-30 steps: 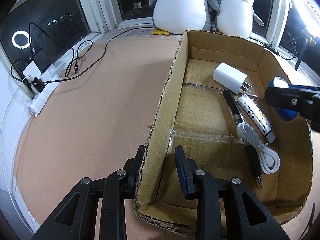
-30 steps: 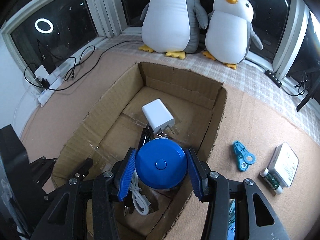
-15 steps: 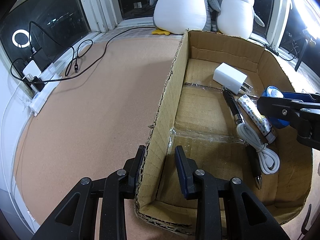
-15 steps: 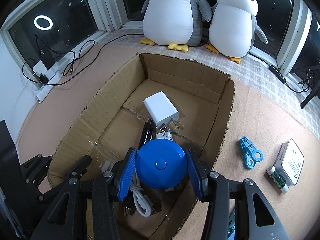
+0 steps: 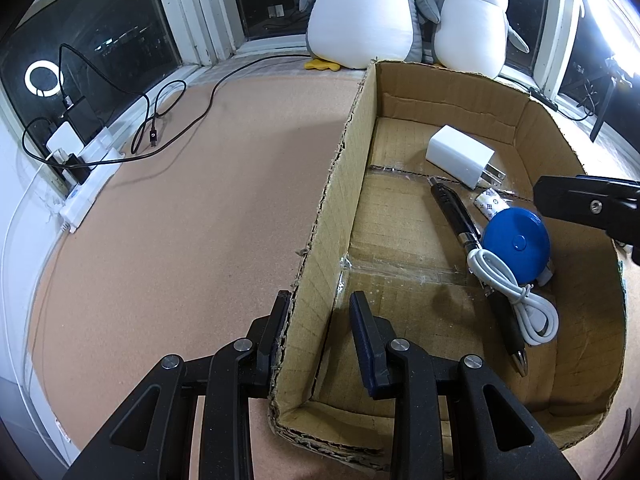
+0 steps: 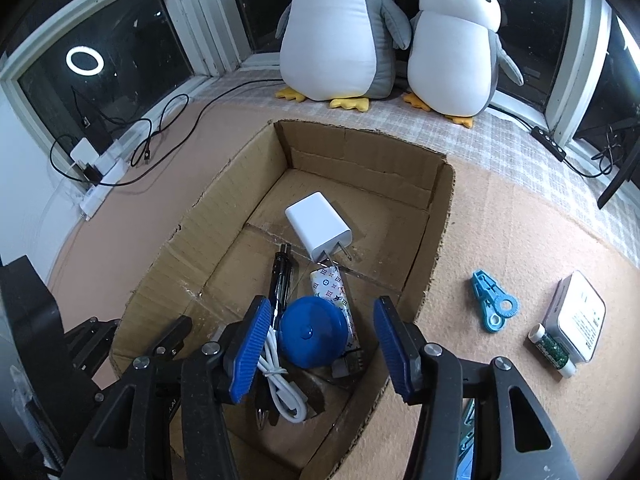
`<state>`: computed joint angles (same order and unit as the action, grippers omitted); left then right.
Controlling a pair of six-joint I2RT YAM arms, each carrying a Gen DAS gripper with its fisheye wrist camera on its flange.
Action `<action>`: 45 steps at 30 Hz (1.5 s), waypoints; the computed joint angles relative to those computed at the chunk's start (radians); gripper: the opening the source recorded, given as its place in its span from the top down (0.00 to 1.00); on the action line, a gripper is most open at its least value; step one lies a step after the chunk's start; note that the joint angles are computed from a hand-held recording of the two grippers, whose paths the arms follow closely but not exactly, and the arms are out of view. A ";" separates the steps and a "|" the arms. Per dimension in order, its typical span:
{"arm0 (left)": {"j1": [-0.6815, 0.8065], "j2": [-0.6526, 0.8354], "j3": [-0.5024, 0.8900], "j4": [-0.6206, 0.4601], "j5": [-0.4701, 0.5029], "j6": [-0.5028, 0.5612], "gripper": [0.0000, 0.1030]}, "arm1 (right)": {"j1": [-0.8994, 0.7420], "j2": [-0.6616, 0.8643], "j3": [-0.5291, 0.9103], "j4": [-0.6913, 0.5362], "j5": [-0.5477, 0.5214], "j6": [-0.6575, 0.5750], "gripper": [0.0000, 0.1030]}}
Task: Organize rigid objects
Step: 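Carry the blue tape measure into the box and release it, then move the right tool to the white boxed power bank and grasp it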
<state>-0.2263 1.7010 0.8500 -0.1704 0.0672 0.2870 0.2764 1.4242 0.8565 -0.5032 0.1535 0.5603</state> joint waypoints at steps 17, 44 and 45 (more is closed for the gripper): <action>0.001 -0.002 -0.001 0.002 -0.005 0.005 0.69 | -0.154 -0.393 -0.120 -0.163 -0.065 -0.031 0.44; -0.006 0.000 -0.001 0.009 -0.017 0.010 0.69 | -1.079 -0.436 -0.296 -0.225 -0.411 -0.433 0.42; -0.006 0.000 -0.001 0.009 -0.017 0.010 0.69 | -1.080 -0.404 -0.295 -0.197 -0.413 -0.407 0.42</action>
<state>-0.2321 1.7012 0.8486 -0.1619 0.0506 0.2970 -0.8037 1.0203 0.5611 -0.6999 -0.2590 0.1530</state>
